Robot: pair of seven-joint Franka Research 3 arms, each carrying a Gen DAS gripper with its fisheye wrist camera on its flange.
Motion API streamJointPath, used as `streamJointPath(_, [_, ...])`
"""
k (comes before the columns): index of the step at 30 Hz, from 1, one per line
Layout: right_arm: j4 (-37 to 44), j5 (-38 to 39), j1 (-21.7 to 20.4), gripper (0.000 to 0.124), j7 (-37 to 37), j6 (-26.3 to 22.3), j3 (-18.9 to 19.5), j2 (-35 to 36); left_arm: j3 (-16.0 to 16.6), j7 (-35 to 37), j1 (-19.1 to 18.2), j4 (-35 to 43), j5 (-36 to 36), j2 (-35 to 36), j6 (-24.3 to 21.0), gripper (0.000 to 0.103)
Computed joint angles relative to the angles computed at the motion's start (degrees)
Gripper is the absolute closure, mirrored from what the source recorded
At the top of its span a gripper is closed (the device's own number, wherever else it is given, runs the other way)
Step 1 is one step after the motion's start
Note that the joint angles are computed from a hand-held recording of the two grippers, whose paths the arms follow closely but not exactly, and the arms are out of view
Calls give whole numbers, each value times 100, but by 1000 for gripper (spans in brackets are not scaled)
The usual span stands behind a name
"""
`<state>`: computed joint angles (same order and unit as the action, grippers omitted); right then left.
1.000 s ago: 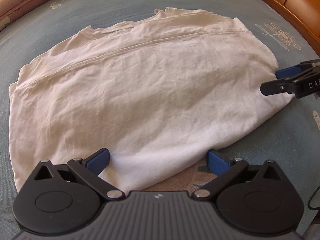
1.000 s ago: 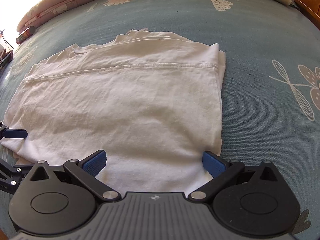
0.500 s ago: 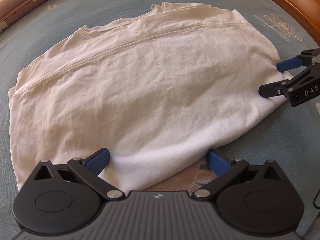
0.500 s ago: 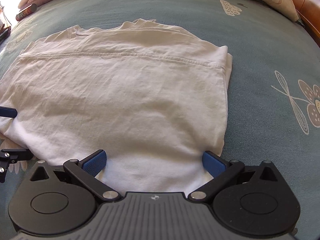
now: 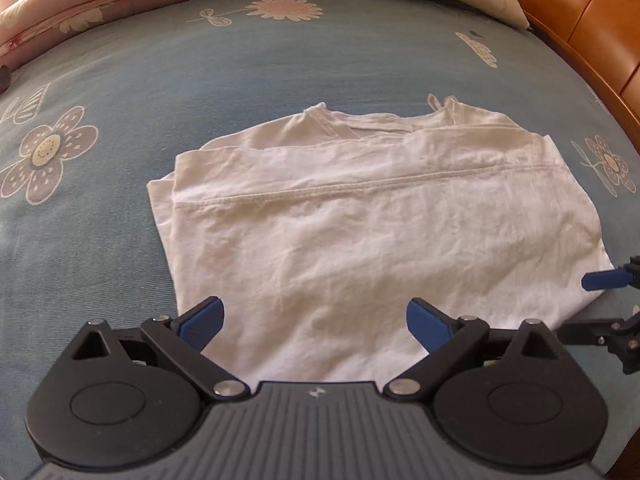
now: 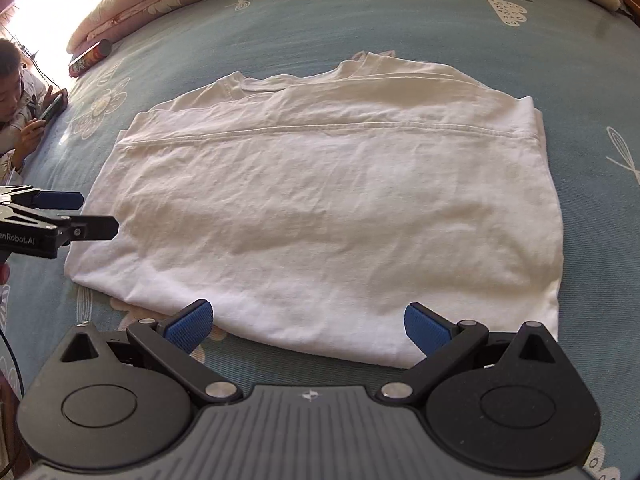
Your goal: Fold clothes
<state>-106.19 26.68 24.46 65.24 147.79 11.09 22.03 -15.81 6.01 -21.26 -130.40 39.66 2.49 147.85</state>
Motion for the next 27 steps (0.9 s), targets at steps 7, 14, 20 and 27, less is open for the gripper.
streamJointPath(7, [258, 69, 302, 21, 512, -123, 124, 168, 192, -1117, 493, -842, 761, -456, 1314, 30])
streamJointPath(14, [532, -377, 646, 21, 1075, -78, 37, 399, 271, -744, 588, -1081, 558, -178, 1666, 30])
streamJointPath(20, [668, -430, 720, 21, 1258, -121, 138, 481, 361, -1049, 973, -1532, 878, -608, 2407, 28])
streamJointPath(27, [912, -199, 705, 21, 950, -589, 363, 648, 482, -1240, 1539, -1440, 1240, -386, 2988, 28])
